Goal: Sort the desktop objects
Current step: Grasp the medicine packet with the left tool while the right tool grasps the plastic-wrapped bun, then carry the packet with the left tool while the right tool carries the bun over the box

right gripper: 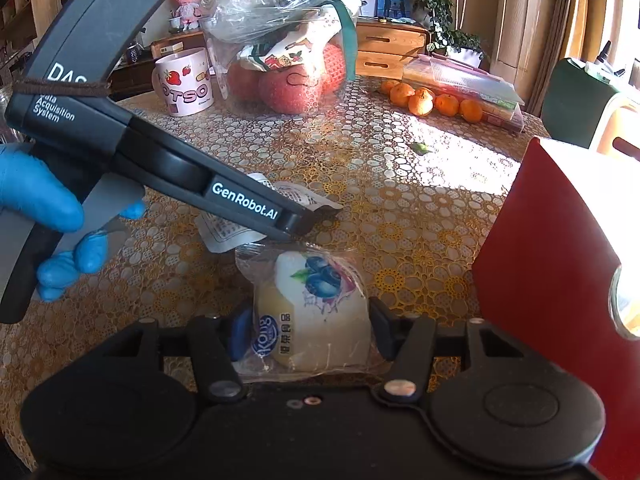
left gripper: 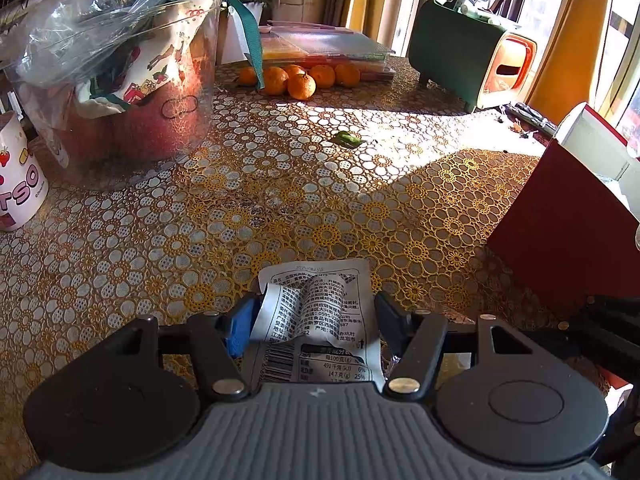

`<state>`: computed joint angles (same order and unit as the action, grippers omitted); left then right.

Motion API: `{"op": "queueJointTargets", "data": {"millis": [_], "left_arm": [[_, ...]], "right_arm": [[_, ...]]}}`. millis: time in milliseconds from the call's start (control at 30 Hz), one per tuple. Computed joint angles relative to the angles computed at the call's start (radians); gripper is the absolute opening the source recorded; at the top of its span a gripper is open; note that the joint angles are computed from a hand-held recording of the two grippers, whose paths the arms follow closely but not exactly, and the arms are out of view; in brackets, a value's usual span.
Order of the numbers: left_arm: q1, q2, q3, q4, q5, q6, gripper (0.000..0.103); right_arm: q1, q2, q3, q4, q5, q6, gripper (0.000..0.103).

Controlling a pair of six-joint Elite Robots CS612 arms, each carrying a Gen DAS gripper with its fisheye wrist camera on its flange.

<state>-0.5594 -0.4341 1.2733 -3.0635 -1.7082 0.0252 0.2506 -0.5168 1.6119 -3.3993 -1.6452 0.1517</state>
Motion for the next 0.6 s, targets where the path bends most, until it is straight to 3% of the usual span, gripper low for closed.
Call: {"op": "queueJointTargets", "data": {"millis": [200,600], "left_arm": [[-0.002,-0.029,0.063,-0.043,0.009,-0.009,0.062],[-0.007,-0.105,0.227,-0.140,-0.034,-0.108,0.062]], "right_arm": [[0.003,-0.020,0.042,-0.037,0.007,0.026,0.056],[0.015,-0.076,0.157,-0.120,-0.005,0.094,0.055]]}}
